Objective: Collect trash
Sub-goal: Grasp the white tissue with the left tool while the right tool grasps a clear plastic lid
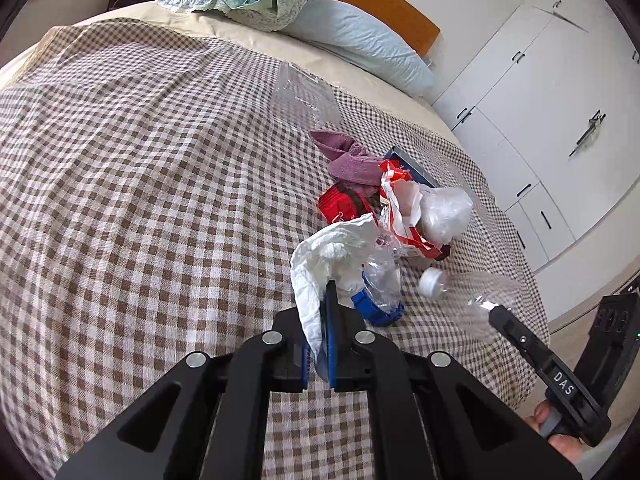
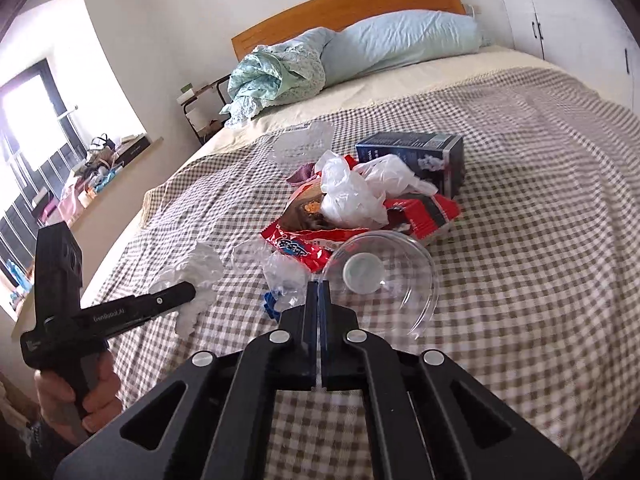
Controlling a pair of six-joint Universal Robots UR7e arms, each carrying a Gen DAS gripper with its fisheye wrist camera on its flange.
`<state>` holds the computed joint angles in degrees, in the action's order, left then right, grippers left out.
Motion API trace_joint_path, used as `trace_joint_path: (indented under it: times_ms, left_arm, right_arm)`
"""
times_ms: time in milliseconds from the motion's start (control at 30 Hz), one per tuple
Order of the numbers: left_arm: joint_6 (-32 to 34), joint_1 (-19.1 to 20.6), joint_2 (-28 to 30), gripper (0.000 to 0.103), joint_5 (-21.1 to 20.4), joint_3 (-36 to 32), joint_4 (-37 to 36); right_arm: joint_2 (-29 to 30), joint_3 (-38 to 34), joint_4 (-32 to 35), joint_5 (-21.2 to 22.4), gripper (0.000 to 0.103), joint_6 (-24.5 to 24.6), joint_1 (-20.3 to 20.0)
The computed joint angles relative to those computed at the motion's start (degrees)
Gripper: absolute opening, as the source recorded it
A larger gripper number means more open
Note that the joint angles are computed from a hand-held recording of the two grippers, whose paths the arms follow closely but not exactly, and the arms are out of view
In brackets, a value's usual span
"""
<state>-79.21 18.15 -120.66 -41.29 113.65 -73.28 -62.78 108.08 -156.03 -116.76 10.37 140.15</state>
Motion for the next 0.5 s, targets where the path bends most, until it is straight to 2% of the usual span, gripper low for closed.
trace_joint_path:
  times_ms: [100, 133, 233, 367, 500]
  left_arm:
    - [-8.72, -4.94, 3.88, 0.003, 0.32, -4.19, 12.82]
    - [-10.68, -6.89, 4.44, 0.003, 0.31, -4.83, 14.90]
    - [-12.28, -11.96, 5.61, 0.003, -1.65, -5.67, 14.71]
    - [-9.52, -15.27, 9.59, 0.003, -5.67, -5.45, 10.48]
    - [-2.55, -16.20, 13.29, 0.003, -12.88, -2.11, -3.46]
  right_arm:
    - [-3.18, 0.42, 3.58, -5.17, 0.001, -3.51, 2.42]
    - [-4.69, 0.84, 4.98, -6.51, 0.001, -4.26, 3.22]
    - [-9.45, 3.27, 7.56, -9.51, 0.001, -5.92, 4.06]
    - [-17.18, 8.01, 9.54, -12.22, 0.001, -3.43, 4.21]
    - [-25.68, 11.51, 14.17, -15.29, 0.001, 0.37, 5.26]
